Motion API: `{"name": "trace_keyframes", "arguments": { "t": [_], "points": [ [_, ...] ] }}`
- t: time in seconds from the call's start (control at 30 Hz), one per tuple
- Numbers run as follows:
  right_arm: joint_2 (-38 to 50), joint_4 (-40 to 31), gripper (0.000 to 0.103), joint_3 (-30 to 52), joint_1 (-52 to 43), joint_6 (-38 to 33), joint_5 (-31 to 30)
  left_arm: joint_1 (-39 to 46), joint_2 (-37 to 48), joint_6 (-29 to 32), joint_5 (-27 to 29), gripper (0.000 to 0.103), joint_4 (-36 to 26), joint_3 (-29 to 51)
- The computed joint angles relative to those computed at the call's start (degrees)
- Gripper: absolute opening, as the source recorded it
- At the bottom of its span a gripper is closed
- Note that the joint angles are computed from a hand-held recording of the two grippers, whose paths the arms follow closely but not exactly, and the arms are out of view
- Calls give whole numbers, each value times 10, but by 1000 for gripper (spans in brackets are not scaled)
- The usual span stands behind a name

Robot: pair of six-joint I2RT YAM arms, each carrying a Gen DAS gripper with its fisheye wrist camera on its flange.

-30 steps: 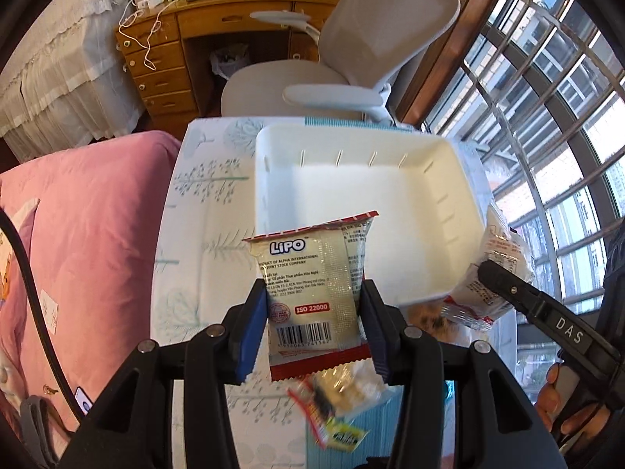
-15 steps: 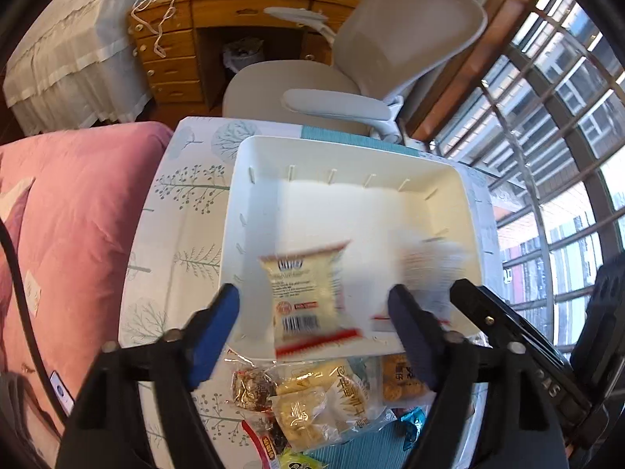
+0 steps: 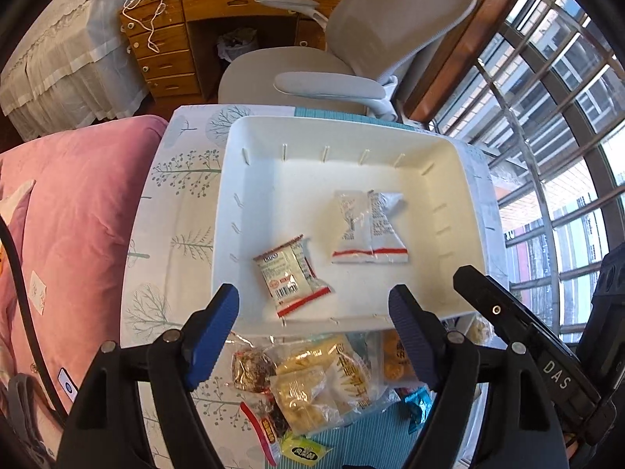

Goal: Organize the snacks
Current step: 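Withdraw both tools from the basket toward the remaining snacks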

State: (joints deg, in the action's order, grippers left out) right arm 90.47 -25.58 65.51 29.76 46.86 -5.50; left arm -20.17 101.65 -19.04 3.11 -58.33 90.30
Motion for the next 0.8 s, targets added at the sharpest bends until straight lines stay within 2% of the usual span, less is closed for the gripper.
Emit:
{"name": "trace_keyframes", "arguments": {
  "t": [0.27, 0.57, 0.8],
  "points": [
    [-64, -23, 71, -49, 60, 56, 57, 11, -112, 27, 33, 78, 18, -113],
    [-142, -81, 71, -106, 197, 214, 168, 46, -266, 78, 67, 78, -10, -253],
    [-177, -177, 71, -116, 335, 364, 274, 75, -361, 126, 97, 78, -48, -329]
  ]
}}
